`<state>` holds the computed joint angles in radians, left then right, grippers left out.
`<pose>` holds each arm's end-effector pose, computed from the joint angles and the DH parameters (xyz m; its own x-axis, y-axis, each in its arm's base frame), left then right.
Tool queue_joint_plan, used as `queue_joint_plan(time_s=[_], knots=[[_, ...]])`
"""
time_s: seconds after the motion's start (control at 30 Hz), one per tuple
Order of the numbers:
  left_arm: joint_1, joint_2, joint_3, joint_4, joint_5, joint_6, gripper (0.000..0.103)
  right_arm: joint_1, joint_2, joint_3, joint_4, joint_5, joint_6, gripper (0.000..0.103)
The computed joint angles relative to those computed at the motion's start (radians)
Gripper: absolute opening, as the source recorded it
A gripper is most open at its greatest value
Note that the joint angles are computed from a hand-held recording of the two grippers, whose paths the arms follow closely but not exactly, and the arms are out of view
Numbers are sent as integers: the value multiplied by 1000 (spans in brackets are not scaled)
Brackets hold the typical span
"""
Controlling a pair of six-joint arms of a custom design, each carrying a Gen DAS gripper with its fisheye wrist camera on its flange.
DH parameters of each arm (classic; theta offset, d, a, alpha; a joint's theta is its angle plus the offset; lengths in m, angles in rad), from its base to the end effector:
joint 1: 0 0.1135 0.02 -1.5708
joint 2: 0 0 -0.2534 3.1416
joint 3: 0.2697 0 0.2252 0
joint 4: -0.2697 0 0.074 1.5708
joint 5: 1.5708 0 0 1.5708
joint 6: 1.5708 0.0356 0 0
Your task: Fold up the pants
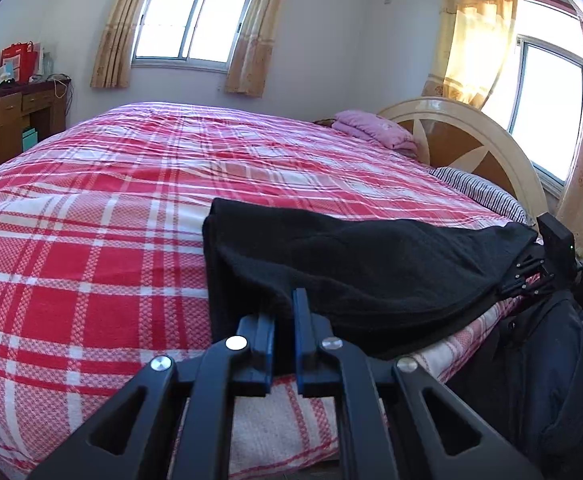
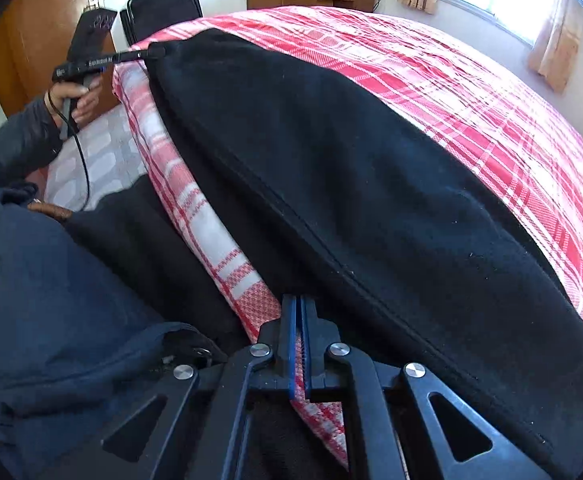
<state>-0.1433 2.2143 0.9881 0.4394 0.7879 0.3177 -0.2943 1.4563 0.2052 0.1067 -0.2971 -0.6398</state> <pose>0.3644 -0.0781 0.0620 -0.4795 0.2918 -0.8276 0.7852 0.5637 -0.2563 0.1570 -0.0367 0.0797 -0.7954 -0.3554 -0.4909 -0.3906 0.9199 -0.0331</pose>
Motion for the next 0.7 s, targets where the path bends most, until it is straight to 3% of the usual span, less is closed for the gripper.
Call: queue_joint_plan(time_s=[0.3, 0.37, 0.43, 0.47, 0.6, 0.7], knots=[[3, 1, -2, 0, 3, -3, 8, -25, -12, 1, 48, 17, 9, 3], [-3, 0, -5, 13, 1, -17, 8, -26, -38, -8, 61, 17, 15, 8], [-8, 1, -5, 17, 0, -25, 8, -32, -44, -4, 63, 8, 21, 40], [-10, 2, -5, 20, -4, -29, 8, -34, -38, 3, 57, 0, 23, 45], [-8, 7, 0, 20, 0, -44, 8, 33, 14, -8, 146, 53, 64, 47], [-10, 7, 1, 21, -4, -50, 8, 51, 9, 12, 102, 55, 68, 47]])
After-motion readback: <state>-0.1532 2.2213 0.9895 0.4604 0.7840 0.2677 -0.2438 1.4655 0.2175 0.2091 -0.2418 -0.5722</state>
